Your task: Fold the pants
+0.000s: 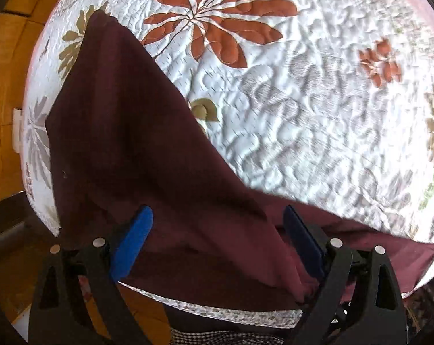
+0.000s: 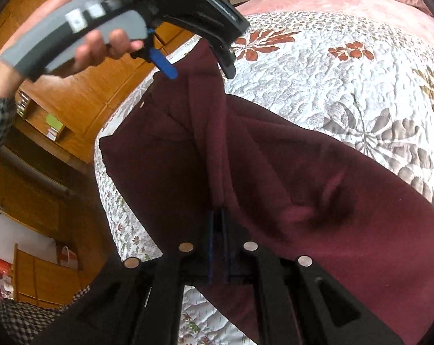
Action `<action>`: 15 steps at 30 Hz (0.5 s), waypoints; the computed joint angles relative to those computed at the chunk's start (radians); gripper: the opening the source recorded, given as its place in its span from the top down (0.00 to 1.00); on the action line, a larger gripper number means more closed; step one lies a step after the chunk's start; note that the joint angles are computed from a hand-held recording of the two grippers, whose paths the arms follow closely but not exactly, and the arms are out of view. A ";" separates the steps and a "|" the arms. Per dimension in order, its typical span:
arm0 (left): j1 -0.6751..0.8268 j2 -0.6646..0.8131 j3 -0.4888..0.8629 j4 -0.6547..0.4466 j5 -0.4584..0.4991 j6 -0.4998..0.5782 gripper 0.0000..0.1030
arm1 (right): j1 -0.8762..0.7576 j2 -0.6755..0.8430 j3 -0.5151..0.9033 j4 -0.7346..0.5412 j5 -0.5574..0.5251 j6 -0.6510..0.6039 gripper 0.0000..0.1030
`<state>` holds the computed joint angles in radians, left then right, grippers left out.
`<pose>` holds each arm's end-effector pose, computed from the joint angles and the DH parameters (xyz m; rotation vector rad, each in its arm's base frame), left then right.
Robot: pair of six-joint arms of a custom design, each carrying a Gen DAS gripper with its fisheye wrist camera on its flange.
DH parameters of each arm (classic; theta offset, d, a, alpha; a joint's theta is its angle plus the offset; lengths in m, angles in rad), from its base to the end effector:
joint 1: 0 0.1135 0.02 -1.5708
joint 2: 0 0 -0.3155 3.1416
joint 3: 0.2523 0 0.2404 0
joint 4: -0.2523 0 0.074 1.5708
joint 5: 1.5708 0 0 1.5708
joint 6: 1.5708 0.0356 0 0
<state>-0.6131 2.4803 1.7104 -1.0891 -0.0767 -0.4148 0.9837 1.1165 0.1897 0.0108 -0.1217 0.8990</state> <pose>0.3670 -0.2549 0.0833 -0.3045 -2.8967 -0.3051 0.0717 0.1155 0.1601 -0.1718 2.7220 0.8464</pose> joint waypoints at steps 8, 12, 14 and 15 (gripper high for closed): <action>-0.005 0.169 0.181 -0.176 -0.066 -0.070 0.12 | -0.040 -0.046 -0.029 0.007 -0.016 0.002 0.95; 0.012 0.109 0.084 -0.092 -0.059 -0.064 0.38 | -0.045 -0.062 -0.038 -0.003 -0.013 0.005 0.95; 0.036 0.063 0.007 -0.027 -0.028 -0.053 0.54 | -0.055 -0.078 -0.046 -0.007 -0.014 0.012 0.95; 0.048 0.026 -0.048 0.014 -0.017 -0.058 0.59 | -0.063 -0.088 -0.049 -0.011 -0.016 0.013 0.95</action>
<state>-0.5647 2.5059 1.6625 -1.0753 -0.0939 -0.4730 0.9210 1.0283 0.1405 -0.0005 -0.1380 0.9121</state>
